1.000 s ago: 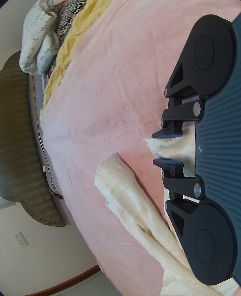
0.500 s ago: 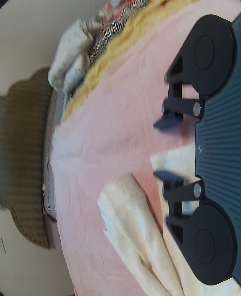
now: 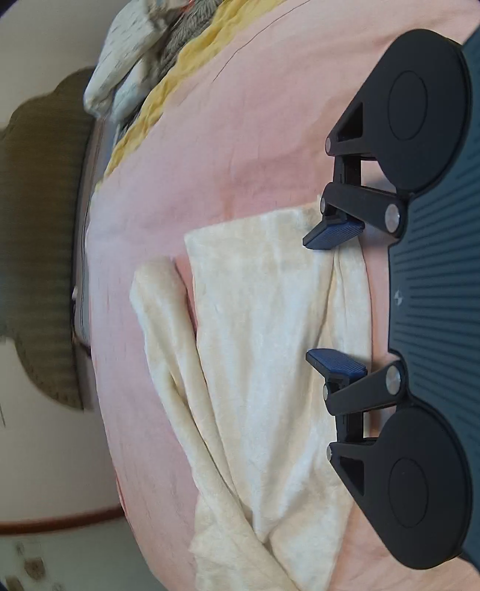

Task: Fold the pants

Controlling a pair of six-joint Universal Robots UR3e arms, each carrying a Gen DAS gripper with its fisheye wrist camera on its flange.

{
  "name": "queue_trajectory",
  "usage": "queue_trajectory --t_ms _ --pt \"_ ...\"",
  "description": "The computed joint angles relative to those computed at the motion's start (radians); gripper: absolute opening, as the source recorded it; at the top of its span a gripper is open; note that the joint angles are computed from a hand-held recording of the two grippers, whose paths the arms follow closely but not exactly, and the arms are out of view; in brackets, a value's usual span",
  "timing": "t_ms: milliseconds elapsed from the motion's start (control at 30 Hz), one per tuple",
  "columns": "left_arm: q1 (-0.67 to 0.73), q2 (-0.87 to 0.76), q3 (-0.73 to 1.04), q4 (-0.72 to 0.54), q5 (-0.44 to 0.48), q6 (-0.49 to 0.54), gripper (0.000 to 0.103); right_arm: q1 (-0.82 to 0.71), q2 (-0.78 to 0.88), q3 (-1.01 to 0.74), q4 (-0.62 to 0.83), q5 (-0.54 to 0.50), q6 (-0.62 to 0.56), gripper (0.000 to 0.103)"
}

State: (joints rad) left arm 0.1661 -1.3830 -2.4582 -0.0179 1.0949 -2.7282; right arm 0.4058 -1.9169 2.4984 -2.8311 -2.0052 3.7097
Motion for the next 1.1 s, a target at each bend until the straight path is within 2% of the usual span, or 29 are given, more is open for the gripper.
queue_trajectory --t_ms 33,100,200,300,333,367,400,500,633,767,800,833,967,1100 --pt "0.001 -0.001 0.0 0.0 0.0 0.0 0.096 0.039 0.041 -0.044 0.007 -0.064 0.057 0.059" --pt "0.001 -0.001 0.001 -0.001 -0.002 0.0 0.096 0.083 0.132 -0.113 -0.083 -0.137 0.055 0.059" --pt "0.004 -0.001 0.001 -0.003 -0.005 -0.001 0.096 0.041 0.256 -0.24 -0.193 -0.082 -0.022 0.059" --pt "0.008 0.003 -0.001 -0.007 -0.01 -0.003 0.096 -0.014 0.427 -0.433 -0.2 -0.011 -0.056 0.062" --pt "0.009 0.004 -0.002 -0.008 -0.012 -0.004 0.096 -0.026 0.493 -0.518 -0.165 -0.002 -0.046 0.066" --pt "0.012 0.007 -0.003 -0.011 -0.016 -0.002 0.096 -0.04 0.553 -0.606 -0.111 0.011 -0.029 0.08" --pt "0.013 0.007 -0.002 -0.013 -0.018 -0.004 0.097 -0.052 0.606 -0.691 -0.047 0.026 -0.006 0.089" --pt "0.019 0.012 -0.003 -0.022 -0.028 -0.004 0.097 -0.077 0.76 -0.954 0.185 0.048 0.08 0.089" --pt "0.021 0.014 -0.001 -0.028 -0.035 -0.008 0.097 -0.074 0.926 -1.232 0.452 0.019 0.1 0.091" --pt "0.029 0.015 0.001 -0.036 -0.047 -0.005 0.098 -0.04 0.967 -1.226 0.438 -0.094 0.056 0.089" --pt "0.032 0.016 0.001 -0.039 -0.052 -0.004 0.099 -0.043 0.96 -1.212 0.435 -0.098 0.052 0.074" --pt "0.031 0.015 0.002 -0.04 -0.053 -0.006 0.099 -0.047 0.954 -1.201 0.437 -0.099 0.047 0.063" --pt "0.035 0.013 0.004 -0.043 -0.061 -0.005 0.1 -0.073 0.868 -1.056 0.33 -0.052 0.028 0.031" --pt "0.035 0.013 0.004 -0.044 -0.06 -0.005 0.1 -0.068 0.808 -0.959 0.242 -0.069 0.013 0.014"
